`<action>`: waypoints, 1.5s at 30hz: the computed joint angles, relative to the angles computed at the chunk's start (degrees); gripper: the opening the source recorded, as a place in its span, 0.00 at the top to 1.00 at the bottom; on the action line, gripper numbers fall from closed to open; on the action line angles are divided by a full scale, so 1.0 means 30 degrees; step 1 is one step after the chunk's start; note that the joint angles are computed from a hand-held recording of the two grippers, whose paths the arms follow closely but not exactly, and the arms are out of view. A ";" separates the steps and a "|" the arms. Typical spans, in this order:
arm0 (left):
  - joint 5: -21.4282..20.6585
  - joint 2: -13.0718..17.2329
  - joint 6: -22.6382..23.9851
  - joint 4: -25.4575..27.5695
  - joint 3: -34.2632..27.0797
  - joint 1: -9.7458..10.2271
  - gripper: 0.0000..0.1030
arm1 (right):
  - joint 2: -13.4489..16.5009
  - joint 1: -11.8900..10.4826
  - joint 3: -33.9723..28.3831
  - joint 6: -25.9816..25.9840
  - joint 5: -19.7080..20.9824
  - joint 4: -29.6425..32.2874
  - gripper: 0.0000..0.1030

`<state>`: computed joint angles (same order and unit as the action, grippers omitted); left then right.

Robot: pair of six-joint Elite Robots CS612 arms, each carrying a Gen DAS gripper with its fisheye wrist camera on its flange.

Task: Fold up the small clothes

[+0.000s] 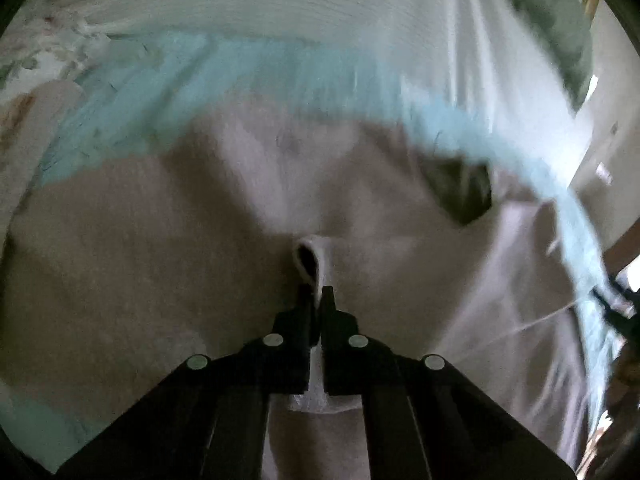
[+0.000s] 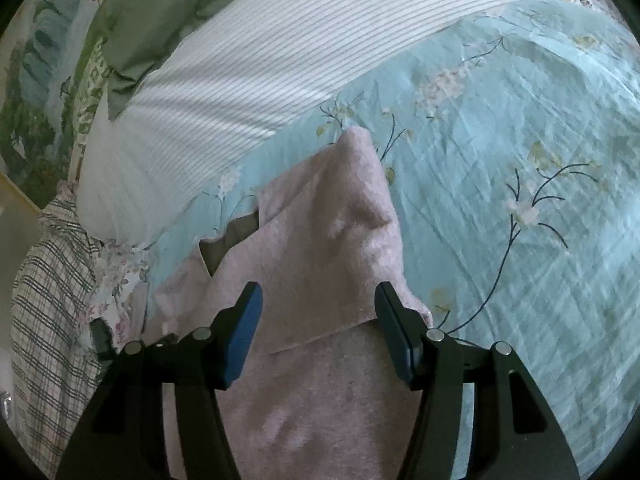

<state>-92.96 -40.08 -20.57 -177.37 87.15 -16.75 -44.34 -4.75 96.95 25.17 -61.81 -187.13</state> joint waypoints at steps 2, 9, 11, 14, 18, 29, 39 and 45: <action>0.0913 -0.0511 -0.0380 -0.1951 0.0892 -0.0116 0.99 | 0.0006 -0.0012 -0.0016 0.0001 -0.0193 -0.0086 0.42; 0.1282 -0.0427 -0.3059 -0.1735 0.1238 0.0536 0.99 | 0.0403 -0.0093 -0.0737 -0.0278 -0.1108 0.1052 0.42; 0.1578 -0.0508 -0.3065 -0.1880 0.1477 0.0462 0.99 | 0.0607 -0.0051 -0.1212 -0.0734 -0.1600 0.1672 0.42; 0.2053 -0.0506 -0.3350 -0.1877 0.1583 0.0348 0.99 | 0.1123 0.0038 -0.2387 -0.1568 -0.1754 0.3318 0.42; 0.1983 -0.0451 -0.3838 -0.1794 0.1587 0.0421 0.99 | 0.1810 0.0233 -0.3773 -0.2683 -0.1337 0.5150 0.42; 0.1706 -0.0496 -0.2529 -0.1573 0.1242 -0.0067 0.99 | 0.1641 0.0286 -0.4066 -0.4345 -0.2950 0.6241 0.93; 0.1363 -0.0154 -0.2674 -0.0599 0.0673 -0.0092 0.99 | 0.1005 0.1223 -0.3294 -0.5973 -0.2868 0.6656 0.76; 0.2309 -0.0700 -0.3125 0.0195 0.1366 0.0094 0.92 | 0.0564 0.1169 -0.2432 -0.3832 -0.5159 0.6441 0.92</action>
